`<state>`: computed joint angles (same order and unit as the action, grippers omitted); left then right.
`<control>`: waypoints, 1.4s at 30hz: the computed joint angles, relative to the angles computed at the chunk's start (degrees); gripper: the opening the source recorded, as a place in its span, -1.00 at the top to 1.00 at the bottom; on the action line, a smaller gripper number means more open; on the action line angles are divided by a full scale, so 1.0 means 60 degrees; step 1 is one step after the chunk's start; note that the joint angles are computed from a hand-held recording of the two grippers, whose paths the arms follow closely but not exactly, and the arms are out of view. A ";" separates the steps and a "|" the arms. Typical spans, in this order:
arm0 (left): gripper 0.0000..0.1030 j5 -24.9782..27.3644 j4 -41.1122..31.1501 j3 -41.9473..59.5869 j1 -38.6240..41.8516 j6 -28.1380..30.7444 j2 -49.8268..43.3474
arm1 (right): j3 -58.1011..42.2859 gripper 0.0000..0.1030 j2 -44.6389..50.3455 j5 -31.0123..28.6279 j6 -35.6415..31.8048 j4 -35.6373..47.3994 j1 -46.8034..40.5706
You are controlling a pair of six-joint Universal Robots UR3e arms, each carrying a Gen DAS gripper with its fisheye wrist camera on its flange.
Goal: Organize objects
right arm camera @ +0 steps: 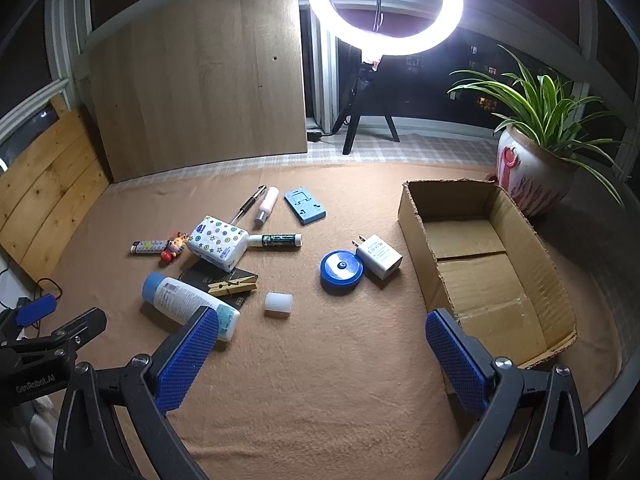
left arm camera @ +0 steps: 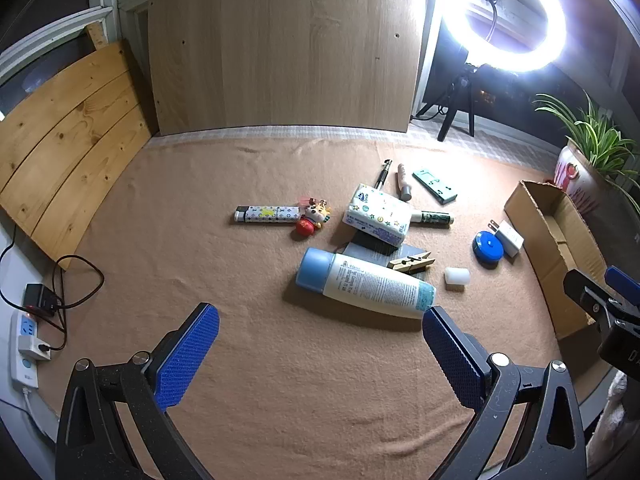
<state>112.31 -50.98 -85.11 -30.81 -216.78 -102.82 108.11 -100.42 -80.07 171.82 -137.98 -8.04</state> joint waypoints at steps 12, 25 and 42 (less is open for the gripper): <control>-1.00 -0.0101 0.0040 0.0026 0.0052 0.0056 -0.0071 | -0.0011 -0.98 0.0046 -0.0024 0.0029 0.0029 0.0010; -1.00 -0.0072 0.0011 0.0129 0.0001 0.0008 -0.0155 | 0.0052 -0.98 0.0020 -0.0021 0.0043 0.0061 0.0034; -1.00 -0.0110 -0.0044 0.0299 0.0006 -0.0019 -0.0283 | -0.0007 -0.98 0.0181 -0.0070 0.0006 0.0078 0.0042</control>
<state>111.65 -51.25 -83.32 -30.78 -216.90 -104.51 108.07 -99.33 -80.48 171.86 -137.51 -7.78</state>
